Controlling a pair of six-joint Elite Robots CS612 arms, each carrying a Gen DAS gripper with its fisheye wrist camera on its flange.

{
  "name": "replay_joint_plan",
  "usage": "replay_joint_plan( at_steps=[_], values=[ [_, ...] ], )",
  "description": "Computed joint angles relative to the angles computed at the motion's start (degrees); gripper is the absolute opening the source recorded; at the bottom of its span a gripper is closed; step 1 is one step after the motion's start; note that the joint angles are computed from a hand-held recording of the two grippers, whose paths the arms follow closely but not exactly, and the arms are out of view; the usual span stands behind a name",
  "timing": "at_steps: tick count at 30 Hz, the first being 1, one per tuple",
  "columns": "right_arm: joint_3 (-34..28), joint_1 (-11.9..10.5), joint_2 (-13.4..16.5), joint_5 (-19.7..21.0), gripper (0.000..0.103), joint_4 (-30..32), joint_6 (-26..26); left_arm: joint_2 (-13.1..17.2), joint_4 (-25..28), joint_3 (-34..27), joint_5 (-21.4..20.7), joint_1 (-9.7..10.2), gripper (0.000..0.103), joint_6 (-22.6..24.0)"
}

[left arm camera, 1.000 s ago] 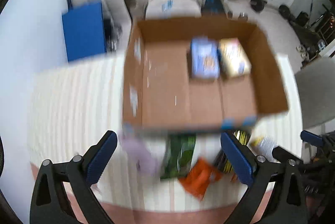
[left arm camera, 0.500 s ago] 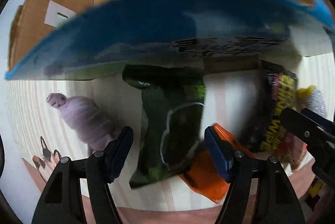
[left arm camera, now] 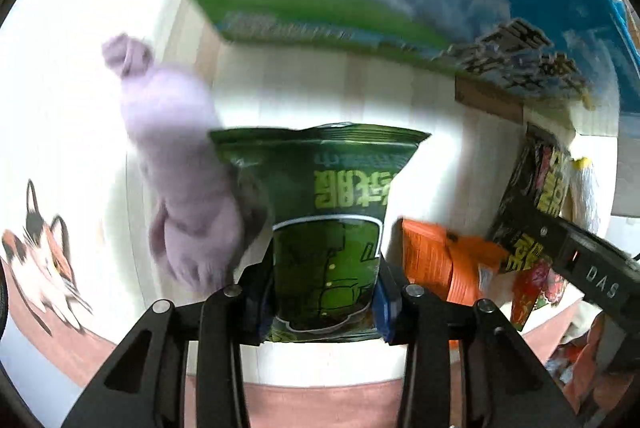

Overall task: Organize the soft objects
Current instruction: 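Grasp the green snack pack with the left tool while the right grasps the black wipe pack, then carry both packs into the box and release them beside the tissues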

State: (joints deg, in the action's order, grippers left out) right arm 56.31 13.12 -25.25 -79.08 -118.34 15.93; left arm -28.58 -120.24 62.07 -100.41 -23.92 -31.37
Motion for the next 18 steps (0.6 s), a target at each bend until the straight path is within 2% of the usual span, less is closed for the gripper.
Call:
replay_joint_plan(
  at_steps=[5,8,9,10,12,14,15,16,18],
  values=[
    [6.3,-0.1,-3.3,1.4,0.047,2.7,-6.4,-1.6,-0.7,3.4,-2.1,0.08,0.035,1.4],
    [10.0,-0.3,-5.1,3.1,0.05,2.6,-7.2,-1.3,0.6,3.3,-1.1,-0.42,0.038,2.5],
    [11.0,-0.4,-5.5,3.7,0.051,1.7,-6.5,-1.0,1.0,3.1,-0.2,-0.62,0.039,3.0],
    [12.1,-0.5,-5.9,4.1,0.056,-0.2,-5.6,0.0,2.0,1.2,0.4,-0.52,0.04,3.1],
    [12.9,-0.6,-6.2,5.0,0.065,-1.7,-4.5,0.3,1.9,1.0,1.9,-0.77,0.04,3.0],
    [13.2,0.1,-6.4,2.7,0.067,-2.6,-4.8,0.1,1.7,1.5,2.8,-1.52,0.038,2.6],
    [13.0,0.8,-6.4,0.1,0.067,-2.9,-5.8,-0.6,1.5,2.4,3.1,-2.34,0.037,1.8],
    [13.7,2.0,-6.7,-2.5,0.061,-3.6,-6.2,-0.5,1.5,2.0,3.5,-2.7,0.036,1.7],
    [13.9,3.1,-6.9,-6.9,0.047,-4.3,-7.5,-1.4,0.9,3.3,3.9,-3.36,0.034,0.9]
  ],
)
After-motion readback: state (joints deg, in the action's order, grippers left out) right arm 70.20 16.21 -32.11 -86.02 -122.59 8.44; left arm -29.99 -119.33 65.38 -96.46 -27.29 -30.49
